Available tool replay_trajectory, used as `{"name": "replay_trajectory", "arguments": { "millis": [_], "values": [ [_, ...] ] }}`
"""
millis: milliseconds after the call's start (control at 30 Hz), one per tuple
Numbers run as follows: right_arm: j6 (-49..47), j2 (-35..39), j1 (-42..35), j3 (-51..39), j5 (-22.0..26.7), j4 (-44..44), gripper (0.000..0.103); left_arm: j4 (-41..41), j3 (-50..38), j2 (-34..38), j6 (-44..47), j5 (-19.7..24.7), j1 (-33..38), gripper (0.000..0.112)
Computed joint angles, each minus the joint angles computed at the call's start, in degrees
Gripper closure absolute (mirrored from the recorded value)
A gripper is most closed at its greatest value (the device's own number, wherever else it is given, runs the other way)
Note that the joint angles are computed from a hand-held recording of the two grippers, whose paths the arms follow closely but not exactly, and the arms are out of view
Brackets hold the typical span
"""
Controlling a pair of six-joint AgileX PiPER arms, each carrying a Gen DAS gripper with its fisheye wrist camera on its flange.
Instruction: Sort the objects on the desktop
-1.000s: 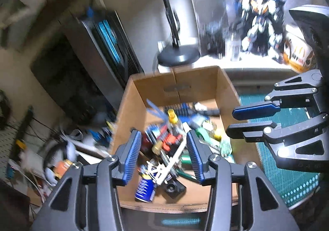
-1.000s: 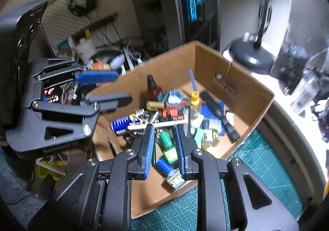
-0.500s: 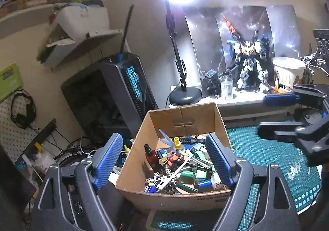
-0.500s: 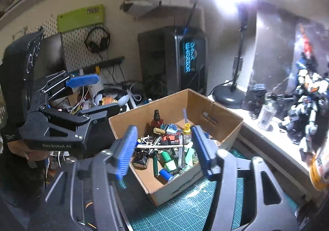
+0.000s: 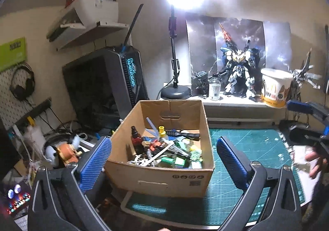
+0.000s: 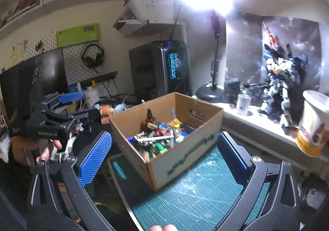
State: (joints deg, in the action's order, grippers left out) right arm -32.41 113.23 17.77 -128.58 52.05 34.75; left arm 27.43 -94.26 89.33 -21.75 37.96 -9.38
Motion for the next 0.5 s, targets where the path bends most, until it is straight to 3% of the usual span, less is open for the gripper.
{"name": "replay_trajectory", "arguments": {
  "millis": [67, 300, 500],
  "values": [
    [-1.83, -3.56, -0.59, 6.31, -1.93, 1.09, 0.0, 4.45, 2.52, -1.18, -3.96, -0.46, -1.56, 0.009],
    [-7.49, -14.05, -2.46, 23.52, -8.43, 6.14, 0.0, 5.78, 9.69, -4.95, -9.28, -3.22, -2.53, 0.009],
    [-7.19, -16.72, -2.5, 27.03, -8.92, 4.51, 0.0, 7.69, 12.84, -6.66, -12.07, -4.41, -3.27, 0.009]
  ]
}}
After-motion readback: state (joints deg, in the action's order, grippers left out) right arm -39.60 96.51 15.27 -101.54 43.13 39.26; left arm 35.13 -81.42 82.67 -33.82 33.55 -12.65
